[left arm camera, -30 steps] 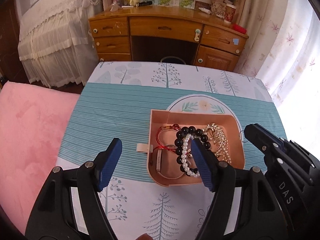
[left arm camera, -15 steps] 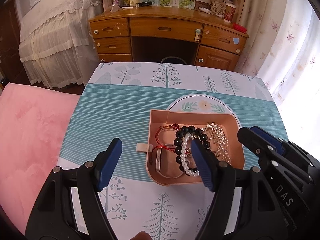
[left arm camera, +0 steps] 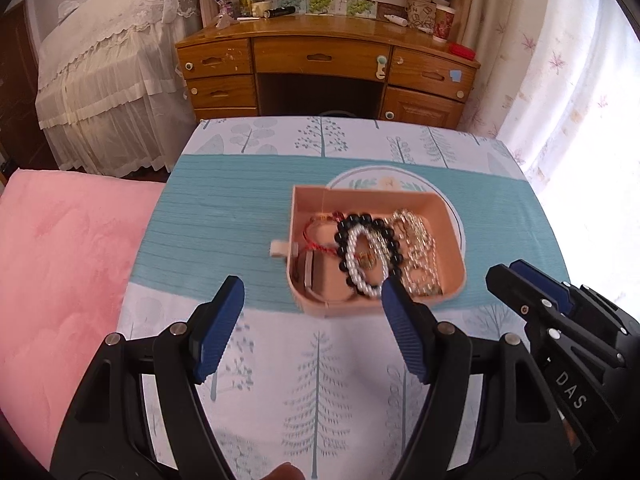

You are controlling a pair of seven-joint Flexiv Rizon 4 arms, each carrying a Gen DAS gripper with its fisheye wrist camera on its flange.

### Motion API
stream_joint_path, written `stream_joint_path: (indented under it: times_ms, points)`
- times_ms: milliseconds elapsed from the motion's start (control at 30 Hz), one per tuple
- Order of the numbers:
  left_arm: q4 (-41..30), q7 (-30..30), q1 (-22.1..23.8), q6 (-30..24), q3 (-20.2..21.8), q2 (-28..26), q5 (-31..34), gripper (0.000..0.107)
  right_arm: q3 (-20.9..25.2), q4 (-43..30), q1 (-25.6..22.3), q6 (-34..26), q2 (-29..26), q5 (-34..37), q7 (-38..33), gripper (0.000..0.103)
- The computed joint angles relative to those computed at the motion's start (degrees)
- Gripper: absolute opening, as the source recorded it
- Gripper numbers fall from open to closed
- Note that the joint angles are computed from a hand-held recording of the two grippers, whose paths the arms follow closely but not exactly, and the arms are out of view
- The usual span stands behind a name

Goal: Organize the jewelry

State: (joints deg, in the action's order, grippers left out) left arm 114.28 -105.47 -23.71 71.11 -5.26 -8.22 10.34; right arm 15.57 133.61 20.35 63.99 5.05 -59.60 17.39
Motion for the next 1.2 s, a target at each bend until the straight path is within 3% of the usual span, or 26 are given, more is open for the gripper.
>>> stream_joint_path:
  times_ms: [133, 233, 433, 500, 633, 800, 1200]
  points:
    - [6.33, 1.03, -0.44, 0.77, -0.65, 4.47, -1.21, 0.069, 3.58, 3.36, 2.29, -3.96, 4.1, 4.7, 0.31, 0.026]
    - [11.41, 0.24, -0.81, 1.95, -1.43, 8.38, -0.79, 0.069, 7.17, 5.45, 5.38, -8.42, 7.18, 10.54, 0.27, 0.034]
    - [19.53, -3.81, -0.76, 3.32, -3.91, 16.61, 0.99, 0.069, 12.91, 7.48, 11.25, -15.03, 12.33, 19.01, 3.19, 0.034]
    - [21.42, -6.54, 0.26, 3.32, -5.49, 19.71, 2.93, 0.069, 15.07, 6.99, 13.32, -18.42, 13.76, 21.12, 4.81, 0.039]
    - [22.79, -9.67, 2.67, 2.1, -8.38, 24.68, 5.59, 0.069, 18.23, 4.58, 16.39, -26.39, 14.92, 22.09, 6.89, 0.056]
    - [24.65, -10.97, 3.67, 1.12, -9.19, 29.34, 5.06, 0.069, 20.81, 1.13, 19.8, -35.52, 14.78, 20.69, 9.32, 0.056]
    - [26.83, -11.34, 5.1, -0.65, -11.26, 34.29, 4.03, 0.069, 20.39, -1.1, 23.05, -38.07, 14.18, 19.94, 10.97, 0.056]
